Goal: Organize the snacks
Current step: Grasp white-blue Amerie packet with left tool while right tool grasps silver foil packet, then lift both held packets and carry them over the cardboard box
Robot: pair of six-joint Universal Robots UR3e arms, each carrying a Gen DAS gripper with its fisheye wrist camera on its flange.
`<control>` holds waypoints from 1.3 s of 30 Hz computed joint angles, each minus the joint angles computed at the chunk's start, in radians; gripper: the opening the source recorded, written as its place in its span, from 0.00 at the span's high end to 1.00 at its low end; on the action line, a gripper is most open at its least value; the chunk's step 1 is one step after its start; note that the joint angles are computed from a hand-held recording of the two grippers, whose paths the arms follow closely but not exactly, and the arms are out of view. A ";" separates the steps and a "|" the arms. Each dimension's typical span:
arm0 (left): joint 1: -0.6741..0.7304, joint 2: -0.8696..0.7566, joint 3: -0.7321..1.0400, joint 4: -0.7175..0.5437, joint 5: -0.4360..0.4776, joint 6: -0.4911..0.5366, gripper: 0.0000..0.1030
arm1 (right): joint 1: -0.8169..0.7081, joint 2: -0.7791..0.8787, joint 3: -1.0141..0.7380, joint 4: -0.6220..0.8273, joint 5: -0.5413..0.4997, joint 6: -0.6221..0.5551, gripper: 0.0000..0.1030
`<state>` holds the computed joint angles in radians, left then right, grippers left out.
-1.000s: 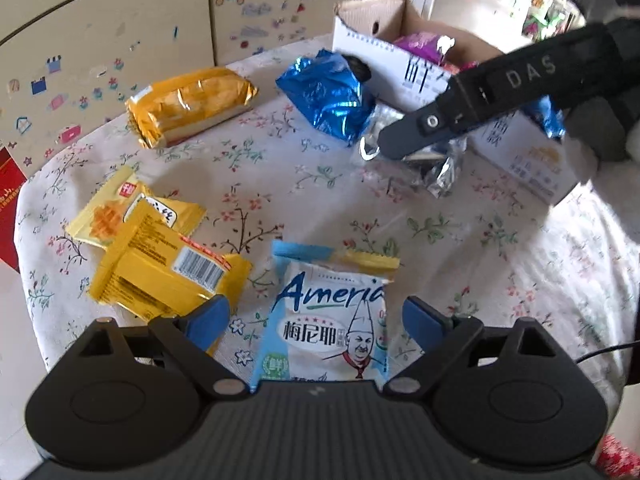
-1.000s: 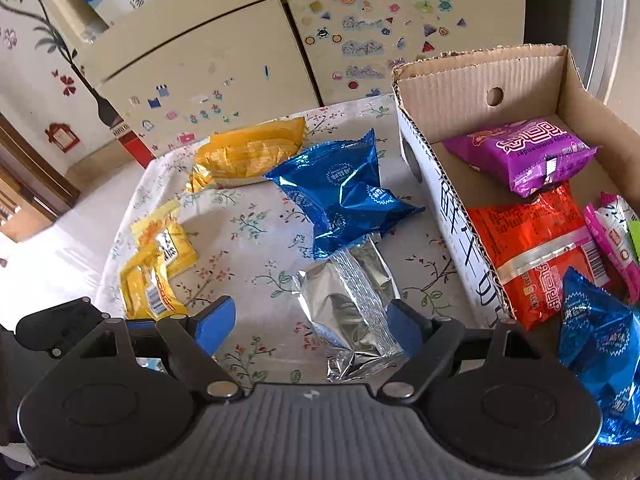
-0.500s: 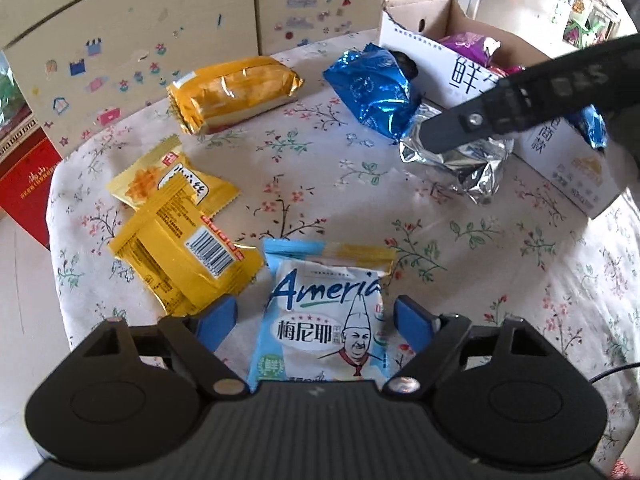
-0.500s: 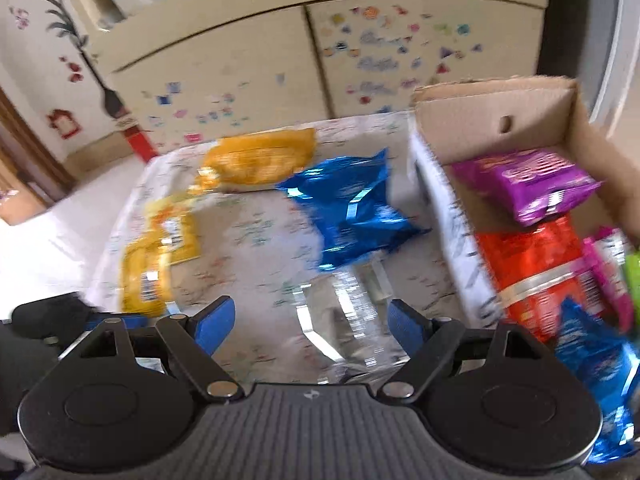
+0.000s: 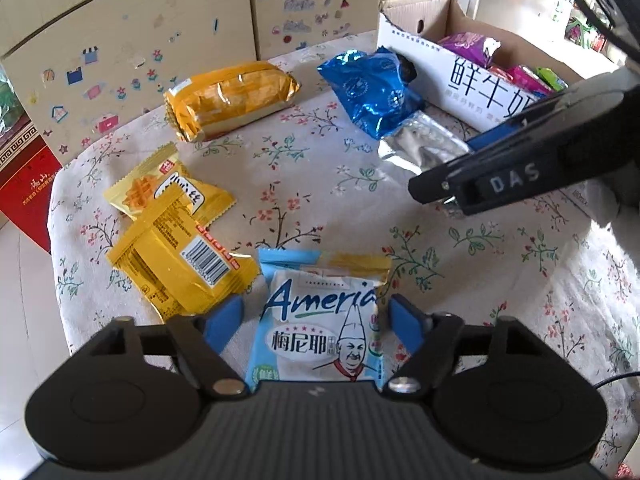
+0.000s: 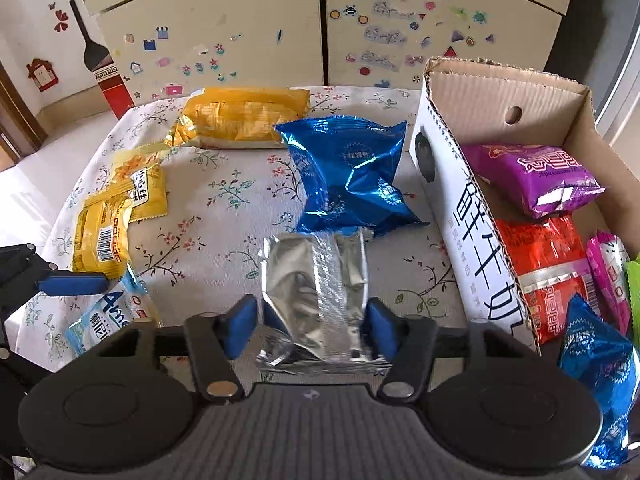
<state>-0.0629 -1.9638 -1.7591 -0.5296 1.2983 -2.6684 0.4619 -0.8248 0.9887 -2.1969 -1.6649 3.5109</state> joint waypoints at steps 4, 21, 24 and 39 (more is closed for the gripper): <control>0.004 0.003 0.003 -0.003 -0.014 -0.011 0.45 | 0.002 -0.010 0.021 -0.017 0.002 -0.009 0.40; -0.006 0.011 0.020 0.049 0.028 -0.117 0.51 | 0.023 -0.063 0.068 -0.072 -0.017 -0.052 0.40; -0.006 0.015 0.022 0.052 0.037 -0.127 0.51 | 0.022 -0.075 0.079 -0.081 -0.019 -0.053 0.40; -0.016 0.030 0.040 0.068 0.071 -0.168 0.51 | 0.027 -0.119 0.128 -0.113 -0.039 -0.045 0.40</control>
